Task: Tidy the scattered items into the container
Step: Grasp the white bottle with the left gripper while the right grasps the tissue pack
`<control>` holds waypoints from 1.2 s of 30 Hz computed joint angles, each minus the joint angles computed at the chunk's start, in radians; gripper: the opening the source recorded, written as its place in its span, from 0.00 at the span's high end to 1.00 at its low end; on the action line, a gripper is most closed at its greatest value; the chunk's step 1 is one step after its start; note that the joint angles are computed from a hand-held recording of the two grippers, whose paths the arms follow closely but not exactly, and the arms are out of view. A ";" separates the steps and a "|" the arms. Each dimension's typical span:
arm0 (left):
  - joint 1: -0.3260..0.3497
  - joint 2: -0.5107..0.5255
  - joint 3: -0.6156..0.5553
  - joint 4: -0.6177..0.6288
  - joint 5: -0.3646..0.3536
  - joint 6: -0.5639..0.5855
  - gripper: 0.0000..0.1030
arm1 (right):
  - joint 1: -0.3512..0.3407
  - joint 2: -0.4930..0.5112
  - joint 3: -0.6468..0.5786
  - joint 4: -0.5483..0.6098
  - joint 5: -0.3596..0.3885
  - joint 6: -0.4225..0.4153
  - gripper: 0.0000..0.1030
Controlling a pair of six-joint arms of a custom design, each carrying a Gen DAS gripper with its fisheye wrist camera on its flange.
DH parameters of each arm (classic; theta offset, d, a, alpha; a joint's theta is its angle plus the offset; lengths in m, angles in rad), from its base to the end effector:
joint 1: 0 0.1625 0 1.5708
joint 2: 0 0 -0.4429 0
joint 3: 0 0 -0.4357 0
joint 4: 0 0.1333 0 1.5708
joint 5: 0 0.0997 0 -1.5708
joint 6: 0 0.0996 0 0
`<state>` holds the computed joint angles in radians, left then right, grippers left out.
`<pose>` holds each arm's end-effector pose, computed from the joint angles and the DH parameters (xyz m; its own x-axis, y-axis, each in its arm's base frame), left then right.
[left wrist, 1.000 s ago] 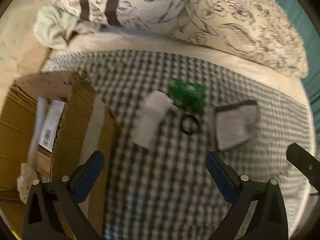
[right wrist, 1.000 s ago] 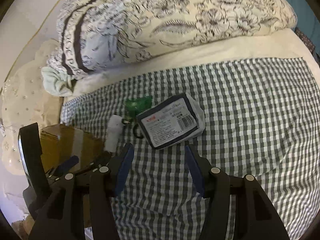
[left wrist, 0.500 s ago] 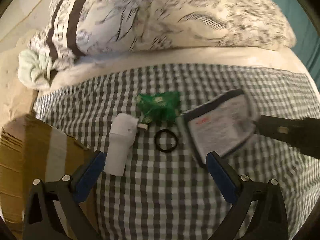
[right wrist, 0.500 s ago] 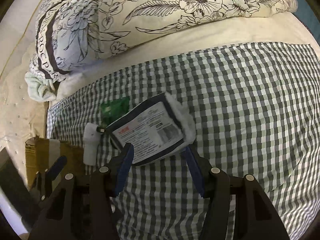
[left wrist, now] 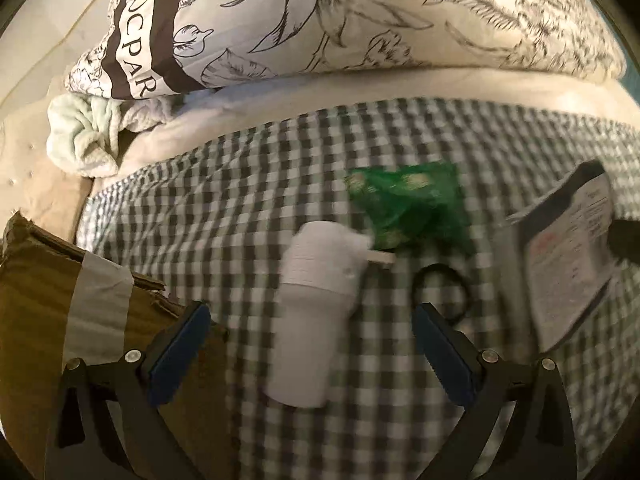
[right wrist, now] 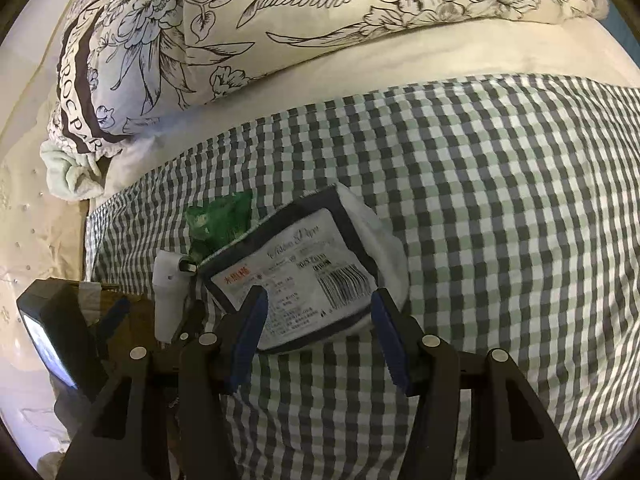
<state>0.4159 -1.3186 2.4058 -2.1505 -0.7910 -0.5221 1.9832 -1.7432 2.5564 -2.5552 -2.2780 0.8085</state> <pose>-0.2525 -0.3338 0.0953 -0.3768 0.5074 -0.7750 0.7056 0.6993 0.1148 0.1969 -0.2790 0.2247 -0.7972 0.5125 0.3189 0.2630 0.7705 -0.5807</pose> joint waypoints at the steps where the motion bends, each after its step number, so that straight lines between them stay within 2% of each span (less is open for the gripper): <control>1: 0.007 0.000 0.000 -0.001 0.006 0.012 0.00 | -0.007 0.006 -0.001 -0.007 0.000 -0.009 0.47; 3: 0.019 0.001 -0.001 -0.011 0.010 0.031 0.00 | -0.025 0.015 0.003 -0.029 0.001 -0.024 0.43; 7: 0.027 0.022 0.001 -0.016 0.016 0.053 0.00 | -0.066 0.020 0.019 -0.069 0.014 -0.031 0.42; 10: 0.048 0.040 -0.003 -0.014 -0.011 0.065 0.00 | -0.093 0.032 0.027 -0.093 0.025 -0.052 0.42; 12: 0.062 0.047 -0.010 -0.029 -0.029 0.061 0.00 | -0.100 0.048 0.026 -0.109 0.026 -0.070 0.33; 15: 0.097 0.060 -0.035 -0.037 -0.082 0.036 0.01 | -0.082 0.066 0.012 -0.095 -0.004 -0.070 0.32; 16: 0.113 0.059 -0.043 -0.041 -0.115 0.029 0.11 | -0.067 0.068 0.007 -0.091 -0.022 -0.067 0.32; 17: 0.147 0.047 -0.053 -0.051 -0.181 0.003 0.18 | -0.052 0.065 0.005 -0.092 -0.036 -0.067 0.32; 18: 0.162 0.038 -0.054 -0.061 -0.206 -0.018 0.18 | -0.040 0.057 0.003 -0.089 -0.044 -0.069 0.32; 21: 0.158 0.038 -0.051 -0.065 -0.202 -0.008 0.22 | -0.032 0.027 0.009 -0.076 -0.060 -0.054 0.32; 24: 0.148 0.037 -0.050 -0.072 -0.210 -0.001 0.38 | -0.070 0.009 0.026 -0.063 -0.042 -0.046 0.28; 26: 0.143 0.035 -0.048 -0.080 -0.221 0.017 0.57 | -0.114 0.007 0.051 -0.098 -0.001 -0.053 0.28; 28: 0.139 0.031 -0.051 -0.076 -0.236 0.019 0.65 | -0.156 0.010 0.079 -0.160 0.045 -0.060 0.27; 29: 0.138 0.030 -0.054 -0.072 -0.237 0.018 0.65 | -0.156 0.017 0.085 -0.187 0.042 -0.060 0.26; 31: 0.128 0.030 -0.053 -0.068 -0.243 0.001 0.65 | -0.146 0.033 0.085 -0.215 0.030 -0.072 0.29; 32: 0.121 0.026 -0.051 -0.063 -0.246 -0.010 0.66 | -0.140 0.043 0.082 -0.224 0.024 -0.081 0.43; 33: 0.118 0.025 -0.052 -0.058 -0.246 -0.017 0.66 | -0.134 0.057 0.075 -0.229 0.021 -0.092 0.68; 34: 0.115 0.021 -0.052 -0.050 -0.246 -0.023 0.67 | -0.132 0.066 0.070 -0.234 0.030 -0.105 0.77; 36: 0.112 0.013 -0.054 -0.031 -0.248 -0.033 0.67 | -0.114 0.076 0.063 -0.242 0.033 -0.124 0.81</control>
